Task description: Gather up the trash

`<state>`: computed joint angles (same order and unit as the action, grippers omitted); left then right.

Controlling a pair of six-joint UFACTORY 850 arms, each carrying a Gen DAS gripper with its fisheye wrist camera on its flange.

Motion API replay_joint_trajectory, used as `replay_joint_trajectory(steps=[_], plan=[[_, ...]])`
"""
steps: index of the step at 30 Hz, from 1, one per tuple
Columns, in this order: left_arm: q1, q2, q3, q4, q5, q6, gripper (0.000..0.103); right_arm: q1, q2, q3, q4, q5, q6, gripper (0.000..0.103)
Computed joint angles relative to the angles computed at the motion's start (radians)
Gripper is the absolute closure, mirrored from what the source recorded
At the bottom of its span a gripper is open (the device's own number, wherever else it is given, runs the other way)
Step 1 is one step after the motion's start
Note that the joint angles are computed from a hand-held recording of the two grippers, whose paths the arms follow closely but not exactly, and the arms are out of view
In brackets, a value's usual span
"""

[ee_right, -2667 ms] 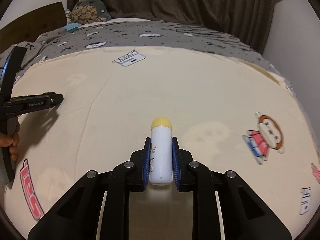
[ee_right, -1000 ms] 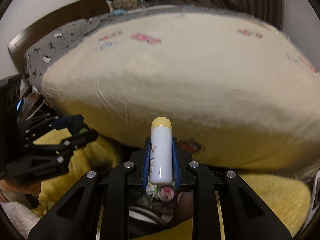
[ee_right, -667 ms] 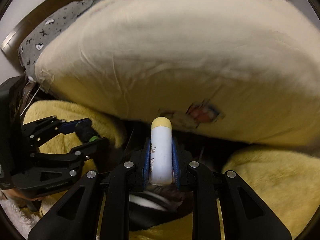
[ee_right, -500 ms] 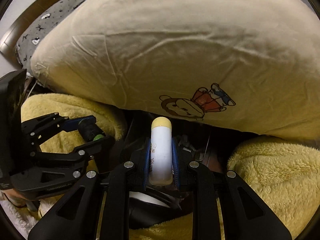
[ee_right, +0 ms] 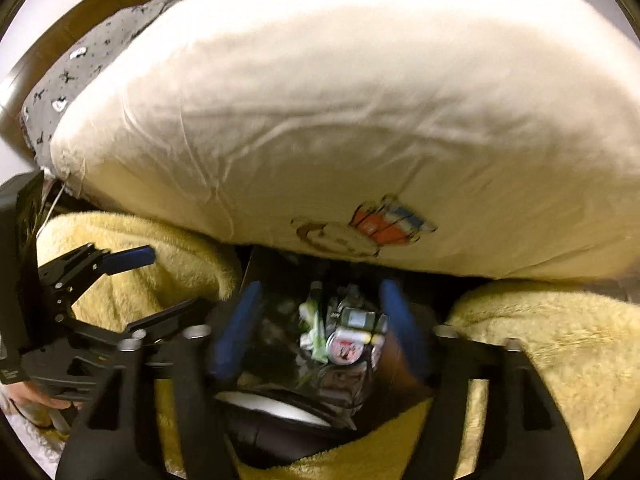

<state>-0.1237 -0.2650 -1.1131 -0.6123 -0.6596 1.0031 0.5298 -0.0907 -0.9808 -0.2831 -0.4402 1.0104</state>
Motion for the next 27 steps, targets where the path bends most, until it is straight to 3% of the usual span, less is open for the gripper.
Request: replay_joint_trajectory(steps=[5,7,14,18,27], plan=[[0.017,0.052,-0.007,-0.071,0.035,0.037,0.008,0.021,0.06,-0.007,-0.223,-0.062,0.214,0.004],[0.026,0.079,-0.016,-0.112,0.053,0.062,0.008,0.025,0.078,-0.012,-0.295,-0.088,0.271,0.004],[0.046,0.164,-0.063,-0.285,0.144,0.17,0.008,0.103,0.159,-0.064,-0.676,-0.316,0.55,0.004],[0.053,0.216,-0.07,-0.422,0.197,0.284,0.008,0.12,0.193,-0.081,-0.783,-0.389,0.614,0.004],[0.053,0.259,-0.122,-0.612,0.212,0.416,0.008,0.139,0.203,-0.164,-0.9,-0.522,0.652,0.004]])
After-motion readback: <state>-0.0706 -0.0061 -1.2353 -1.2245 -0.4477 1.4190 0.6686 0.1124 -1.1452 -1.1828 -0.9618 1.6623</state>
